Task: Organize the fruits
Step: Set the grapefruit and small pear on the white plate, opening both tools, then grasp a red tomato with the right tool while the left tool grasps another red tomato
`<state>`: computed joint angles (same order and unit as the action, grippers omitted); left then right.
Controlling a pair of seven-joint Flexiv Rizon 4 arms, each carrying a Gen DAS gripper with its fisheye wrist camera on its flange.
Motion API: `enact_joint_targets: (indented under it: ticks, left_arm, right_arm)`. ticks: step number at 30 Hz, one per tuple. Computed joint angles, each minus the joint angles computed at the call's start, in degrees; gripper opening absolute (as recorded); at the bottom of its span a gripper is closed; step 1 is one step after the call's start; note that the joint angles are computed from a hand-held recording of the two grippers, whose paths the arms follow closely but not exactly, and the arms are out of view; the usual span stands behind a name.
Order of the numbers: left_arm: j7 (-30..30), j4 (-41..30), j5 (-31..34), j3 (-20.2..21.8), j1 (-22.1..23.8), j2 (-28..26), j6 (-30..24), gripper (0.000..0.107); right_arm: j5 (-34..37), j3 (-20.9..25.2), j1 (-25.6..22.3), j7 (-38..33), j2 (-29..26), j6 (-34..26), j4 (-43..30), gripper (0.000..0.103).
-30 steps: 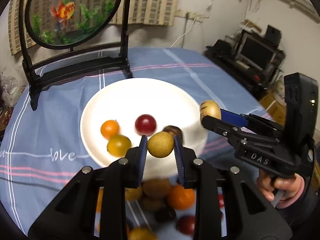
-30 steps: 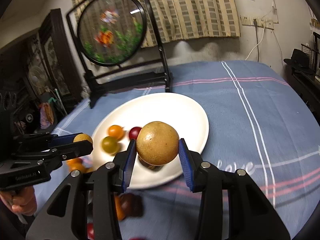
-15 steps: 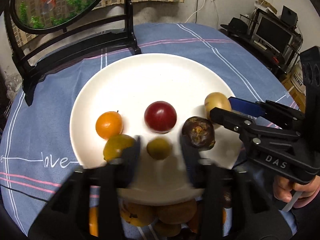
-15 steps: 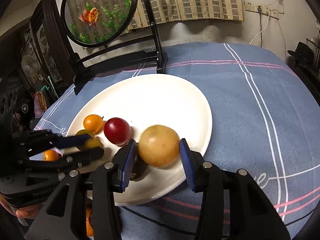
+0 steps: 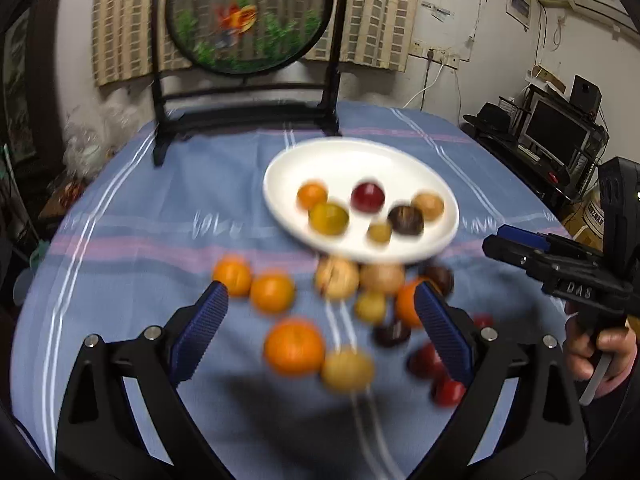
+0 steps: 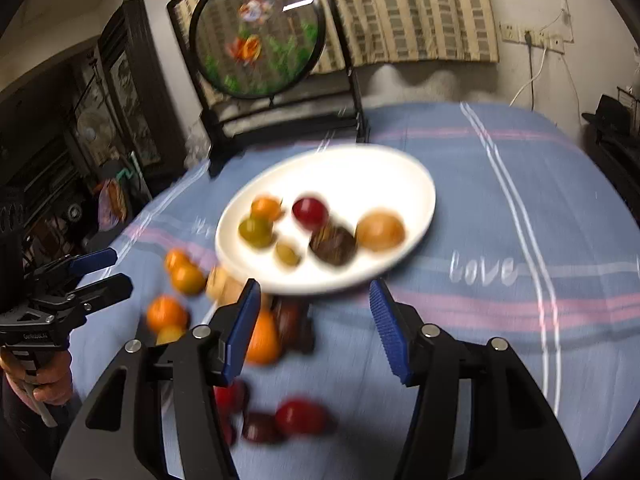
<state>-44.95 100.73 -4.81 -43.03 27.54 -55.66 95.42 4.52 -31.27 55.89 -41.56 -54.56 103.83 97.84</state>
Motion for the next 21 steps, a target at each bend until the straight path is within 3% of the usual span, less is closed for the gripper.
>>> enact_joint_targets:
  ticks: [4, 8, 13, 21]
  left_arm:
    - [1.21, 7.38, 3.47, -4.03, 7.11, -2.18, 1.72, 0.096]
    - [2.31, 9.93, 5.85, -5.46, 9.76, -3.55, 0.9, 0.096]
    - [3.85, 10.04, 6.51, -4.77, 9.07, -3.06, -0.01, 0.096]
    - [3.77, 9.75, 4.17, -3.42, 7.58, -1.88, -0.6, 0.096]
  right_arm:
    - [-0.23, 0.88, 1.9, 0.35, 1.13, -1.19, 3.18, 0.057]
    - [-1.1, 2.92, 0.92, 0.55, 1.89, -1.32, 4.1, 0.057]
    - [-4.58, 3.89, 0.09, 2.18, 2.08, -5.78, 3.5, 0.056]
    - [-9.84, 6.71, -2.79, 4.56, 2.59, -7.34, 3.33, 0.05]
